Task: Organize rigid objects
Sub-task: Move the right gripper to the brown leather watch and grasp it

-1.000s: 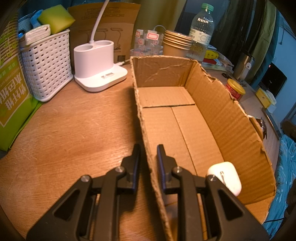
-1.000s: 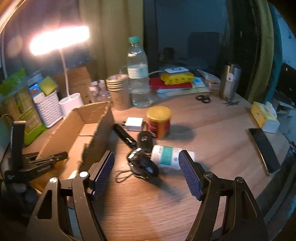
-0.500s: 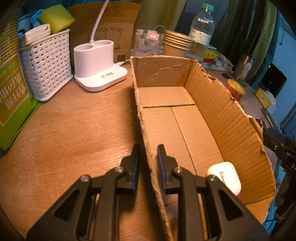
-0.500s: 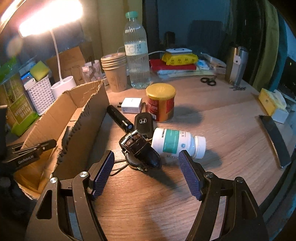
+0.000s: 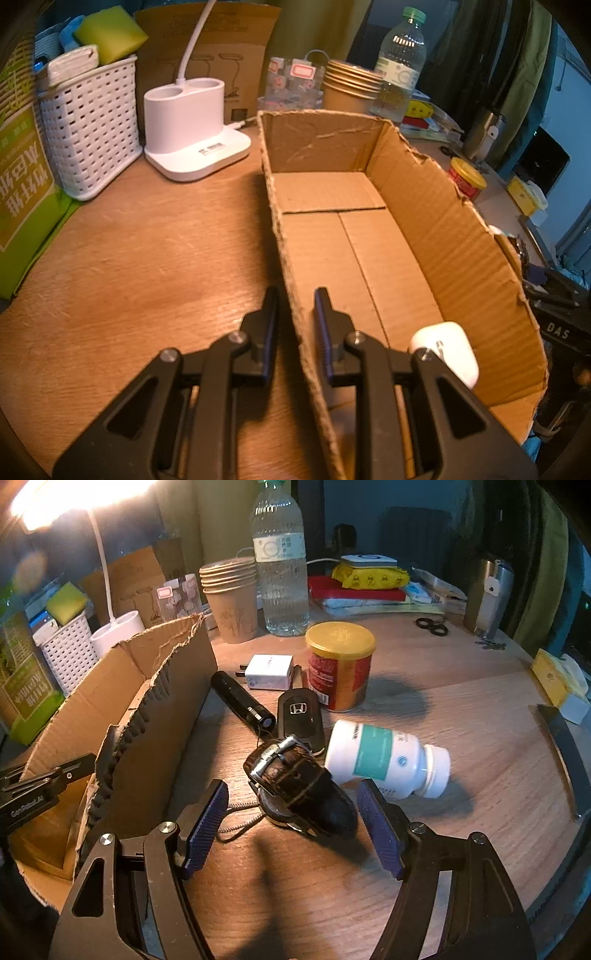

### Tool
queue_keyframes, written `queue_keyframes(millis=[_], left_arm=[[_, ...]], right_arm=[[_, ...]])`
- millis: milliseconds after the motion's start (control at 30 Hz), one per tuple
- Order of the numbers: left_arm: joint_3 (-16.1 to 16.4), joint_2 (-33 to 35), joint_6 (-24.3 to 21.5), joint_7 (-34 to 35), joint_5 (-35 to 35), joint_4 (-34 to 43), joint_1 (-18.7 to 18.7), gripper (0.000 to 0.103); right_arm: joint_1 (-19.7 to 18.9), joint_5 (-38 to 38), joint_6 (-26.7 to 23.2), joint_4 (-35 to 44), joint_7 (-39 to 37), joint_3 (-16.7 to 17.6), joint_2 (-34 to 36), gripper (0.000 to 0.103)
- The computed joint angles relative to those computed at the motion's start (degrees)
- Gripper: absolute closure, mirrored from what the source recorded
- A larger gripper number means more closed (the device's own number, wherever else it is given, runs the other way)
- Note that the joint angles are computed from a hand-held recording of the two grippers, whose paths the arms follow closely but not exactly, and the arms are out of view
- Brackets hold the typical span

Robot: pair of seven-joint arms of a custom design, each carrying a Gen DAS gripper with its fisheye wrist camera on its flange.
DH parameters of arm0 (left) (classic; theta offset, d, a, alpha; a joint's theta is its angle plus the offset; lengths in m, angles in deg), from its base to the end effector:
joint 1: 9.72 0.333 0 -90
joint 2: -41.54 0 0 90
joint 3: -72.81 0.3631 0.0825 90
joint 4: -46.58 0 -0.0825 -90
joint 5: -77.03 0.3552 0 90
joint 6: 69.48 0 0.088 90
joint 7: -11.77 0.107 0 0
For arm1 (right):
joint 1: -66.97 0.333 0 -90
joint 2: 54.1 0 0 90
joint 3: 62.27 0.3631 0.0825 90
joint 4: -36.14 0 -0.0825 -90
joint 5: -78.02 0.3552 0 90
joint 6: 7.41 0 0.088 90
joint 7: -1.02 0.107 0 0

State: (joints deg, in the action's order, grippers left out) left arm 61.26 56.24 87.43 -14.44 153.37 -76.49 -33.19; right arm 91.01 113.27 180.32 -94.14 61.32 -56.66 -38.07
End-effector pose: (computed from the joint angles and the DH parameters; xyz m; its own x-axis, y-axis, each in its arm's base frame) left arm 0.4465 -0.3526 0.3682 0.1825 -0.9631 0.1976 -0.7375 -0.2671 -0.6203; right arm 0.5227 0.2263 0.3762 0.3827 -0.9235 -0.0272 -0.7133 -0.2766 -0.6440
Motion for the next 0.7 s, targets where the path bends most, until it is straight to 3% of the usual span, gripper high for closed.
queue_keyframes(millis=[200,433,500,633,700], left_arm=[[0.0,0.0,-0.1,0.0,0.0,0.0,0.0,0.082],[0.0,0.0,-0.1,0.0,-0.1,0.0,-0.1,0.082],[0.0,0.0,-0.1,0.0,-0.1,0.0,0.0,0.082],[0.0,0.0,-0.1,0.0,0.0,0.0,0.0,0.082],[0.0,0.0,0.0,0.0,0.0,0.0,0.0,0.082]], right_arm=[[7.0,-1.4,-2.2,1.6,3.2,-7.8,1.6,0.028],[10.7,-4.2,-3.4,2.6,7.2,-12.3,3.1,0.028],[10.5,-4.8,-3.1,2.5,7.6,-12.1,3.1,0.028],[10.3,-5.5,-2.4,2.0,7.6,-11.8,3.0,0.046],[9.5,-5.5,-2.3,1.9,7.2,-10.9,2.9,0.048]])
